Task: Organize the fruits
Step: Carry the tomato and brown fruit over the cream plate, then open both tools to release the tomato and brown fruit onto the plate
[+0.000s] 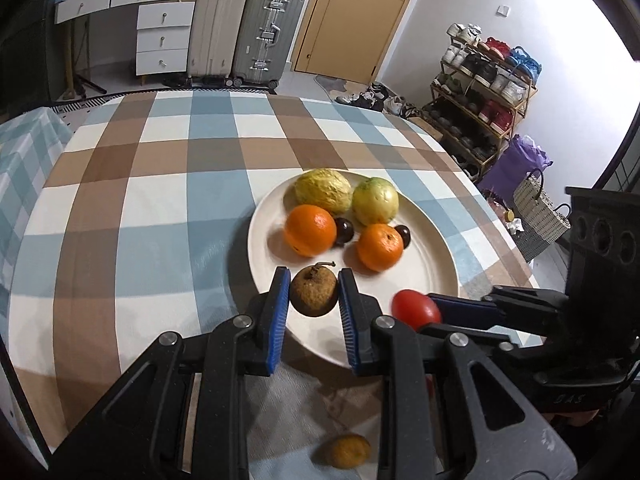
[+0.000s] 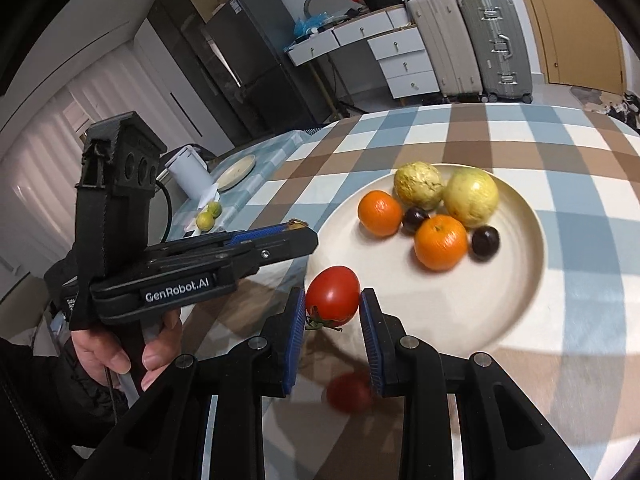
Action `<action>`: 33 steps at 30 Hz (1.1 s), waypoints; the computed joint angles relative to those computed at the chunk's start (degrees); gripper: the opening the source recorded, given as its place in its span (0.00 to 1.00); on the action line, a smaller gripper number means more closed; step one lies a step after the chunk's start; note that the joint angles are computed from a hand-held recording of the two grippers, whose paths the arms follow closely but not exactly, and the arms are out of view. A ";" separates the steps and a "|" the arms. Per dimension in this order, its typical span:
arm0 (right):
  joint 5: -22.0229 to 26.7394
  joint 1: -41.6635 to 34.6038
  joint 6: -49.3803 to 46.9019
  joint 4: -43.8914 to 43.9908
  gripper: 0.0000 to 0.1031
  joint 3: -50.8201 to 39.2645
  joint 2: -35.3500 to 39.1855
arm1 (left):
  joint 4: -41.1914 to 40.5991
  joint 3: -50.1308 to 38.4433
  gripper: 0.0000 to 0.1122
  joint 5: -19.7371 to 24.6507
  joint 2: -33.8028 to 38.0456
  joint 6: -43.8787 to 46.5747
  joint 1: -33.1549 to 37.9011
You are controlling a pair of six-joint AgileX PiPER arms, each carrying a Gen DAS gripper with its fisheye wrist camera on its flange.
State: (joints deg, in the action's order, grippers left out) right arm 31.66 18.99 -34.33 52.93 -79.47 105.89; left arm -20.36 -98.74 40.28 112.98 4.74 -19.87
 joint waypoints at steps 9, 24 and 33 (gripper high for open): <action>3.04 -0.94 2.79 -0.49 0.27 -8.47 8.29 | -2.50 -10.43 0.19 5.20 7.35 2.22 2.25; 3.66 1.10 11.55 -9.29 0.28 -17.28 13.62 | -3.85 -18.38 0.19 9.13 12.77 1.86 2.40; -1.01 0.53 6.52 -4.25 0.64 -9.16 7.13 | -4.76 -9.20 0.46 4.17 4.96 2.80 2.81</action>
